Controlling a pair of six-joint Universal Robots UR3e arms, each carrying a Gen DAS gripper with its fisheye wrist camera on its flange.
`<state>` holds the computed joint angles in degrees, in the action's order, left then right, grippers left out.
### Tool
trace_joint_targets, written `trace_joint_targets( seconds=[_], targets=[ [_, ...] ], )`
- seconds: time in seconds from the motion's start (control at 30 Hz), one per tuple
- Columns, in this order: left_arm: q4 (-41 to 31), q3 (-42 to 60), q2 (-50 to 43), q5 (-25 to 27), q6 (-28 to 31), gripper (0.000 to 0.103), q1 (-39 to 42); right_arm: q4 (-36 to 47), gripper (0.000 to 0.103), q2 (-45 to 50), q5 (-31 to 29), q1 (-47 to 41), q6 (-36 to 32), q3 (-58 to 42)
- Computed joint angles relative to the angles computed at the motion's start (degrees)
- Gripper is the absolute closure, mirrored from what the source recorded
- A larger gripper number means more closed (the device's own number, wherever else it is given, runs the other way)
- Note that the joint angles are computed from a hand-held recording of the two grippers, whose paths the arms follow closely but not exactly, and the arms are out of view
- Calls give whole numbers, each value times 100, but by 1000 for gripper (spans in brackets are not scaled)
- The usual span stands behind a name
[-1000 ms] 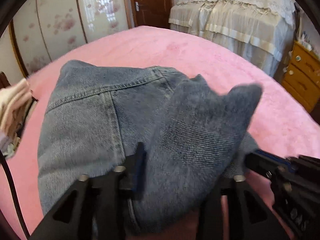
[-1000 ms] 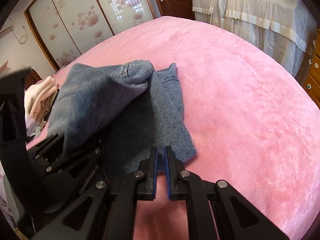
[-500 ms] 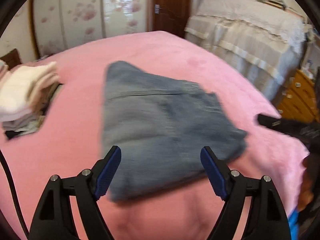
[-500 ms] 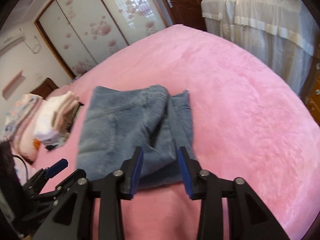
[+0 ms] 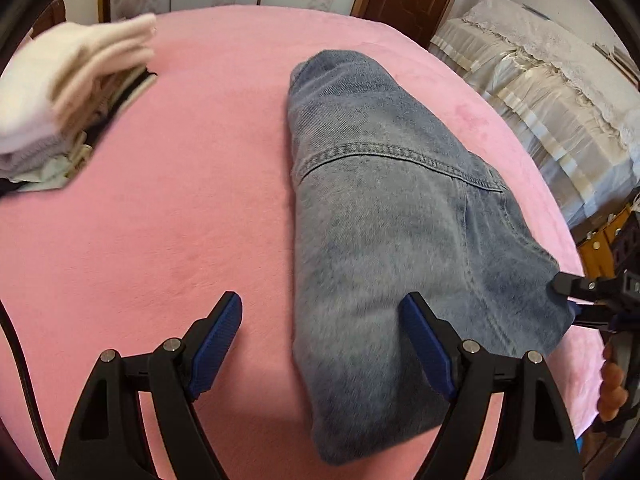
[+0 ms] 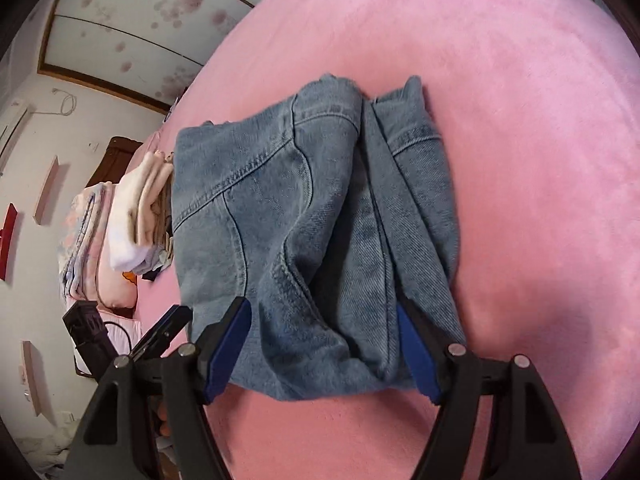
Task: Fold large clothes
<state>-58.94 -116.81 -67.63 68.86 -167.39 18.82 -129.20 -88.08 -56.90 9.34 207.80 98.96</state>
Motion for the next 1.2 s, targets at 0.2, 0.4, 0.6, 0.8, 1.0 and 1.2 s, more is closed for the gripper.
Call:
trace_joint_targets(
  seconds=[0.2,0.4,0.6,0.8,1.0,1.2],
  targets=[
    [163,543,-835,56,34,22,-472,415,66,785,-841,675,-297,-1236],
    [182,975,-1168,397,-87,21,-917,577,89,879,-2475,1598,-605,-2000],
    [599,848,-1111,603,-285,21,-1398,58,90,-61,-3185,1741,-394,-874],
    [1286,587,-1483,1085,-724,21,-1891,-842,85,144,-3394,1793,-86,166],
    [424,1001,-1309,828,-487,21,-1687,-216,66,-131,-3578,1781,-14,-153],
    [-268,1760,-1374,300,1,21,-1256,-253,40,-645,-3122,1016,-312,-174]
  ],
)
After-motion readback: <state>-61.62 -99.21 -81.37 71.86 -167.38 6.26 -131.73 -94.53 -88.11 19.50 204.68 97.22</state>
